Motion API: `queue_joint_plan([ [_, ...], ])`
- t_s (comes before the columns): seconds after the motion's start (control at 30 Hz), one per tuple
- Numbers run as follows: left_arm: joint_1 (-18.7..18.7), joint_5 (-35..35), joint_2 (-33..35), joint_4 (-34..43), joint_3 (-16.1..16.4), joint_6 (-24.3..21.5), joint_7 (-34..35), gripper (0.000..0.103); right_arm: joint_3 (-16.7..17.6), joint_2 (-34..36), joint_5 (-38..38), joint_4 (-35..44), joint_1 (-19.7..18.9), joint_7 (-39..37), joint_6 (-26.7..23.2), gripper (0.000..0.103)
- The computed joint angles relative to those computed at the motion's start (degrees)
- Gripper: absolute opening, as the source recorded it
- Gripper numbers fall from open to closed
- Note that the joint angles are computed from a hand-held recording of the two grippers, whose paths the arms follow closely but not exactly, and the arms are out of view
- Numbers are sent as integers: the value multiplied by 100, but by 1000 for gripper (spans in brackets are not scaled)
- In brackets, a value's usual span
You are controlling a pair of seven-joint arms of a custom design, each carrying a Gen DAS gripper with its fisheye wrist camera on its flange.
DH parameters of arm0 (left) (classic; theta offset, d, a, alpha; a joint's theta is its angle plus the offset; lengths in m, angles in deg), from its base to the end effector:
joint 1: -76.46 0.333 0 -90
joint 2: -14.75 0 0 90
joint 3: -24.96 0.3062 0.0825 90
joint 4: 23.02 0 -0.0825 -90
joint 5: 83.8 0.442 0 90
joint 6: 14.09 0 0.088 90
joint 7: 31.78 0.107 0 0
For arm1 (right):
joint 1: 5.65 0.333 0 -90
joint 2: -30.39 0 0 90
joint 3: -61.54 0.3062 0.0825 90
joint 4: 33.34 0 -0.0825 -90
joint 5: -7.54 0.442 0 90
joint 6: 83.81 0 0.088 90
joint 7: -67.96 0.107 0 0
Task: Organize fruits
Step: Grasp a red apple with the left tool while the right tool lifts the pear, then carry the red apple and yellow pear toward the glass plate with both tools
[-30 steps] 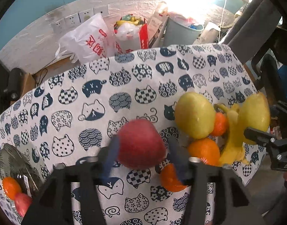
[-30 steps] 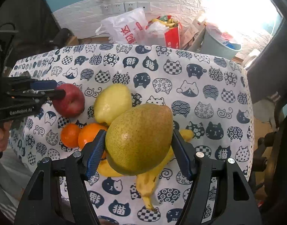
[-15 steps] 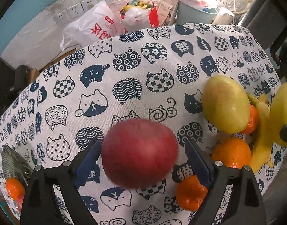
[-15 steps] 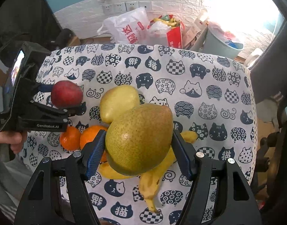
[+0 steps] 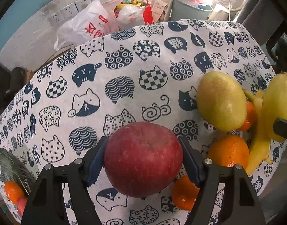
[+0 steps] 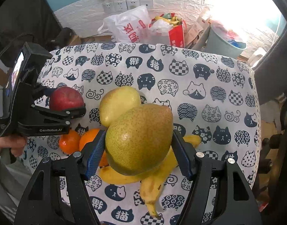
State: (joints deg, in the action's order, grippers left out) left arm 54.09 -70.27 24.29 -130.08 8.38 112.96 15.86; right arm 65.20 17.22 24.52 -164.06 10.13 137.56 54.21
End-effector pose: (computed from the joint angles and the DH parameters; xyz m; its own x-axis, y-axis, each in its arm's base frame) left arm 0.5298 -0.4104 0.4128 -0.0567 -0.9984 0.0000 -0.9685 0.0550 -0.2430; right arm 0.5278 0.1890 0.4491 0.5063 -0.8544 -0.1167 -0.8150 -0.4298 -0.3888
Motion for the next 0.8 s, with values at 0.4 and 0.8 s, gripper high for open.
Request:
queue_joint_plan([
  [0.4, -1, -109, -128, -190, -18, -7, 21, 73, 26, -60, -75, -26, 12, 59, 5, 69],
  [0.8, -57, 138, -410, -364, -44, -4, -87, 73, 53, -121, -97, -43, 68, 61, 141, 69],
])
